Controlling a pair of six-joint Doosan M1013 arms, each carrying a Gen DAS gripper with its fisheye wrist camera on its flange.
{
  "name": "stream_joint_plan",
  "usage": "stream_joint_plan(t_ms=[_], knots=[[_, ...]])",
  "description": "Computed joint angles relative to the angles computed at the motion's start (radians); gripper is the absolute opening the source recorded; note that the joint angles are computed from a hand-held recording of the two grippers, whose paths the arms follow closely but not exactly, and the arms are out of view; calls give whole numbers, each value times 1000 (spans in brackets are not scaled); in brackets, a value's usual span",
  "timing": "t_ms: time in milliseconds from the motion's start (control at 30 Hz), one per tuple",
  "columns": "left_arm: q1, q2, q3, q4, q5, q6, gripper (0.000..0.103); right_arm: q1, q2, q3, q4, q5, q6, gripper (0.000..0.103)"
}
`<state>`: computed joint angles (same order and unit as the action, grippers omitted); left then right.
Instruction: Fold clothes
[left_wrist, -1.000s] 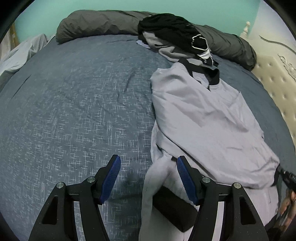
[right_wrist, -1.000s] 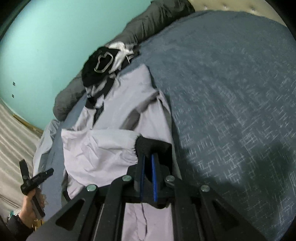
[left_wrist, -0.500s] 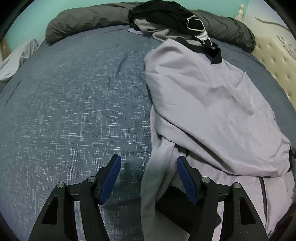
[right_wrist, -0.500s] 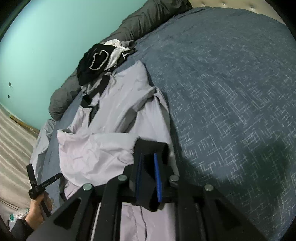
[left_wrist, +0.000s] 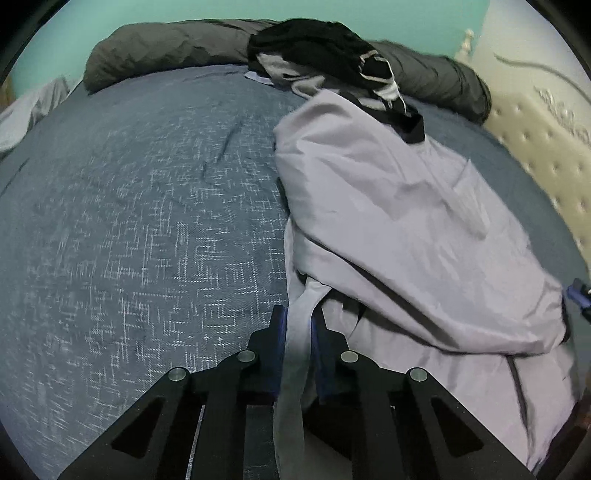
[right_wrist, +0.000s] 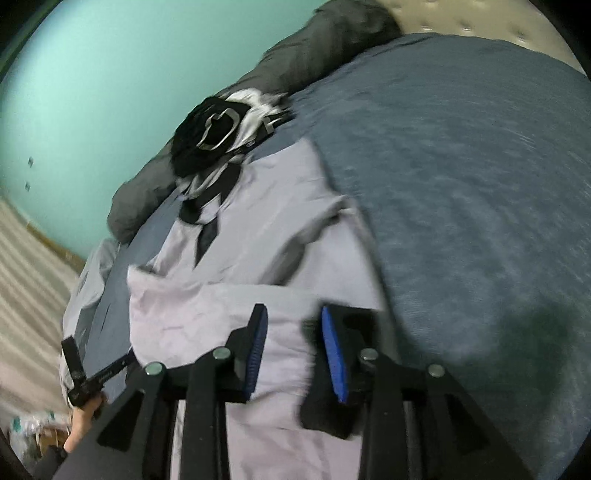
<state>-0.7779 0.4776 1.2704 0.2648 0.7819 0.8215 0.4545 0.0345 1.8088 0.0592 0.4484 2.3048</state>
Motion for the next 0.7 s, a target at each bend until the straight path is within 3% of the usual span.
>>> stream_joint_plan(t_ms=[167,333,467,700], knots=[[1,-19,48,15,-89,-62,13,3,100,-137,267,91,-329,31],[6,-26,81,16,-157,-84,13,19,248,-374,416,268,-556,31],[21,-28,85,-44,-193,-73,13,37,385,-600,424,425,-607,32],[20,-26,78,-55,-189,-41,13,68,631,-1000,335,700,-506,33]])
